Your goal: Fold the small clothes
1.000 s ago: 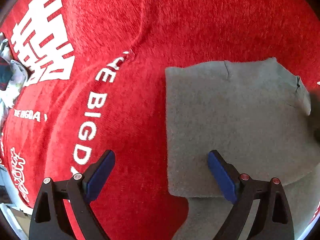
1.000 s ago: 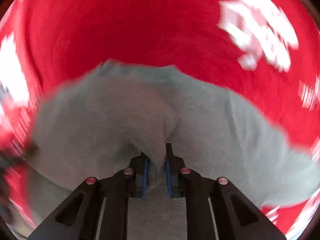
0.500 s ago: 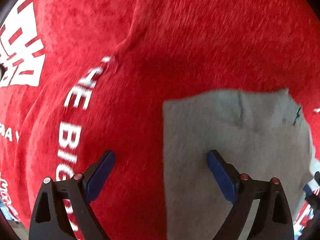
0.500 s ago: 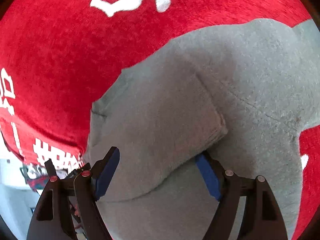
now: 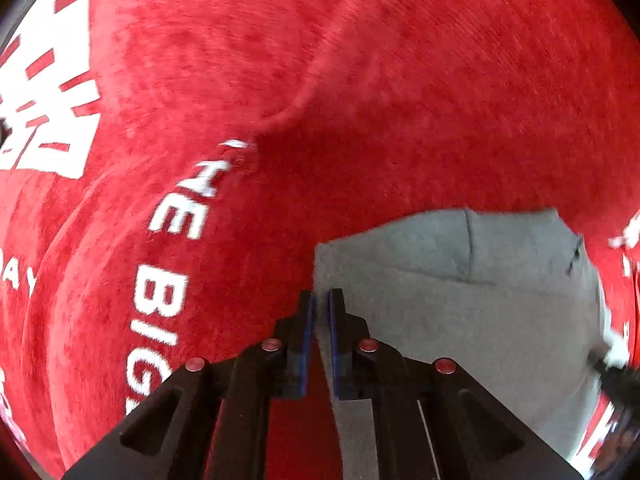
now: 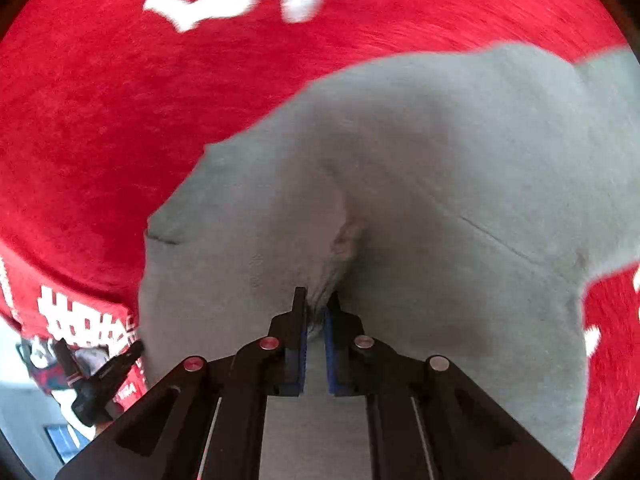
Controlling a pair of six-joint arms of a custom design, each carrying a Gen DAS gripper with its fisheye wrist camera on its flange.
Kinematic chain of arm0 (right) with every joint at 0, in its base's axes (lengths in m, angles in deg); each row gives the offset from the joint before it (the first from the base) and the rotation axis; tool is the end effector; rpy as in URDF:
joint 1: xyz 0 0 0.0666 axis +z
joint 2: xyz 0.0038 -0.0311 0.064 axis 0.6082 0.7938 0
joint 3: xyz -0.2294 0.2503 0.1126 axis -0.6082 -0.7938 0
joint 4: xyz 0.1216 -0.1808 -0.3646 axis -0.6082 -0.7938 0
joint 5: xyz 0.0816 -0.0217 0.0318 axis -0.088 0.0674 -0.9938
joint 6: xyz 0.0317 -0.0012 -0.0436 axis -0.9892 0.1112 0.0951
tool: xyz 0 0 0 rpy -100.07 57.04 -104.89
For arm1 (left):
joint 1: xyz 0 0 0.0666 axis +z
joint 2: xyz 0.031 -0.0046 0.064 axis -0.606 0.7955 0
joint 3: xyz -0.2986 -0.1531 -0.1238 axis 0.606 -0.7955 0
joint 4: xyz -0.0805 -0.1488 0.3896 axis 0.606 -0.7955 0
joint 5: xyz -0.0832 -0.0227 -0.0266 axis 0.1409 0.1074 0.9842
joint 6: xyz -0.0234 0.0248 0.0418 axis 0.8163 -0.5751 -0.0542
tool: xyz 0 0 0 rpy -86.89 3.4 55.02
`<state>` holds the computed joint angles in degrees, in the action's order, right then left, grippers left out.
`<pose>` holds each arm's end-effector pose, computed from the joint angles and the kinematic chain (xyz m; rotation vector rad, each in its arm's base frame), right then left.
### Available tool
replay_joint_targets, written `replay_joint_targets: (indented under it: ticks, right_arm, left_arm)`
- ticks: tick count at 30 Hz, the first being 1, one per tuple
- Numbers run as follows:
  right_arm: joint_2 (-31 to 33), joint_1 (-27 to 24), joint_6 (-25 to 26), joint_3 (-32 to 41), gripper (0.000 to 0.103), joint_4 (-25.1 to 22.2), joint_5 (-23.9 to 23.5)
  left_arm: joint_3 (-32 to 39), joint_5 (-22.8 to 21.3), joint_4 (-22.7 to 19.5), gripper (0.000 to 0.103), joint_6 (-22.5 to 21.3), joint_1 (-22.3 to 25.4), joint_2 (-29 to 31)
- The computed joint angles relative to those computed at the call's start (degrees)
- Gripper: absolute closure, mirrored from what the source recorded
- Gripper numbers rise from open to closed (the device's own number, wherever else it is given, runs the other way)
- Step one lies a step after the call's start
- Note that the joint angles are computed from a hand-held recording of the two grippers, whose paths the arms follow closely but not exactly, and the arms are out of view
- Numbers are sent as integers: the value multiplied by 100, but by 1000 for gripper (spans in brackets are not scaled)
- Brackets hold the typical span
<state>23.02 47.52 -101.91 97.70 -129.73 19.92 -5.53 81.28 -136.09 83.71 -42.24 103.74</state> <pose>0.2119 0.0442 0.3720 1.2511 2.4976 0.6498 0.4237 -0.0428 0.3921 0.1527 2.8832 -0.2448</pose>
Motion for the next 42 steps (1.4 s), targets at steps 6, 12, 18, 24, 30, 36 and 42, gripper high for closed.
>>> replay_joint_targets:
  ticks: [6, 12, 18, 24, 30, 36, 42]
  right_arm:
    - [253, 790, -259, 364, 39, 186, -351]
    - [1380, 2507, -1673, 338, 37, 2962, -1128]
    - [2786, 3010, -2241, 730, 47, 4407, -1074]
    - [3089, 3096, -2226, 903, 97, 4386, -965]
    - [3159, 3213, -2197, 942, 96, 4112, -1231]
    - [2208, 3077, -1158, 883, 56, 2628, -992]
    - [963, 2521, -470, 692, 40, 795, -518]
  left_arm:
    - [24, -612, -234, 94, -377, 211, -423]
    - [-102, -631, -631, 94, -379, 451, -934]
    - [-550, -592, -921, 94, -391, 745, -1370]
    - [-675, -590, -1012, 94, -611, 921, -1577]
    - [-692, -561, -1054, 94, -611, 859, -1593]
    - [-731, -690, -1138, 94, -370, 357, -1754]
    - [-682, -761, -1396, 70, 215, -578, -1756]
